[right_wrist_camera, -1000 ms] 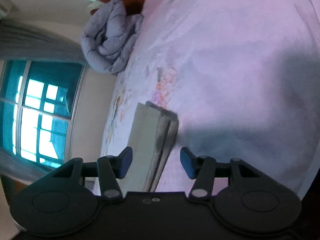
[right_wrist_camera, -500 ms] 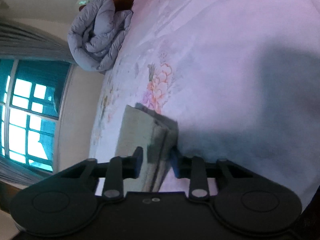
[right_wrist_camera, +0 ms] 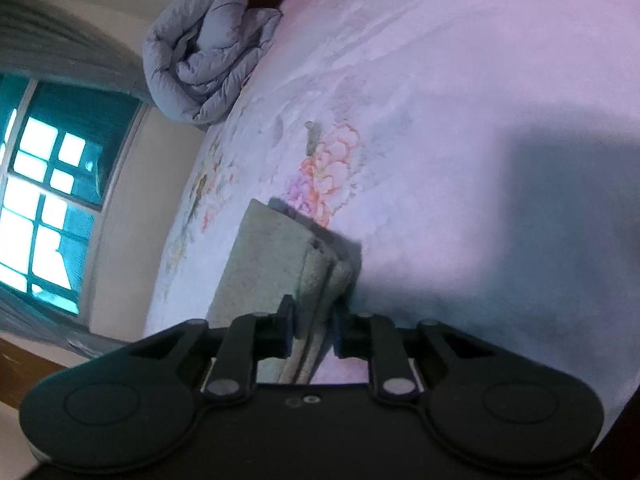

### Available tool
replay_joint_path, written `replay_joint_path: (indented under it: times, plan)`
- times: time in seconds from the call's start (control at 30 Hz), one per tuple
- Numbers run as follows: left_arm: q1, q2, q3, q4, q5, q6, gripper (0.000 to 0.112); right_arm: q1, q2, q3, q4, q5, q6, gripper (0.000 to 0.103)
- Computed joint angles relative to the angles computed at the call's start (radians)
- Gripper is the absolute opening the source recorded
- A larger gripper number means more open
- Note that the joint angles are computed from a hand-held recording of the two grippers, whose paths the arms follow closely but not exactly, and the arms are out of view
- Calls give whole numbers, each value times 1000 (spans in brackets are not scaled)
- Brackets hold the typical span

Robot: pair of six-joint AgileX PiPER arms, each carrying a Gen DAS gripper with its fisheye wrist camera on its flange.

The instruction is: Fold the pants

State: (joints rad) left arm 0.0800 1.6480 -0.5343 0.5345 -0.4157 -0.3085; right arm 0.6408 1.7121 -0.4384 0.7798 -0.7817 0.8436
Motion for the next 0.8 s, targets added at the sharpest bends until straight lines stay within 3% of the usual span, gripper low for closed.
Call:
replay_joint_path:
  times: [0.07, 0.13, 0.23, 0.3, 0.37, 0.47, 0.57, 0.7, 0.8]
  plan:
    - [21, 5, -1, 68, -17, -61, 103, 40, -37, -40, 141, 27, -191, 7]
    - [76, -28, -2, 252, -42, -200, 103, 90, -76, -90, 272, 23, -375, 7]
    - [261, -113, 31, 387, -176, -216, 103, 128, -120, -173, 414, 43, -627, 7]
    - [364, -90, -54, 543, -125, -378, 103, 161, -127, -237, 529, 32, -803, 7]
    - [442, 50, -150, 741, -94, -575, 103, 188, -119, -286, 595, 18, -900, 7]
    - [637, 52, -158, 942, -285, -634, 103, 231, -94, -372, 669, 4, -1015, 7]
    - [835, 50, -182, 950, -431, -620, 103, 290, -36, -517, 752, -24, -1207, 7]
    - [1001, 185, -427, 1072, -497, -934, 103, 375, 159, -857, 849, -53, -1483, 7]
    - [1058, 286, -595, 1145, -506, -1106, 103, 423, 350, -1157, 899, 7, -1717, 7]
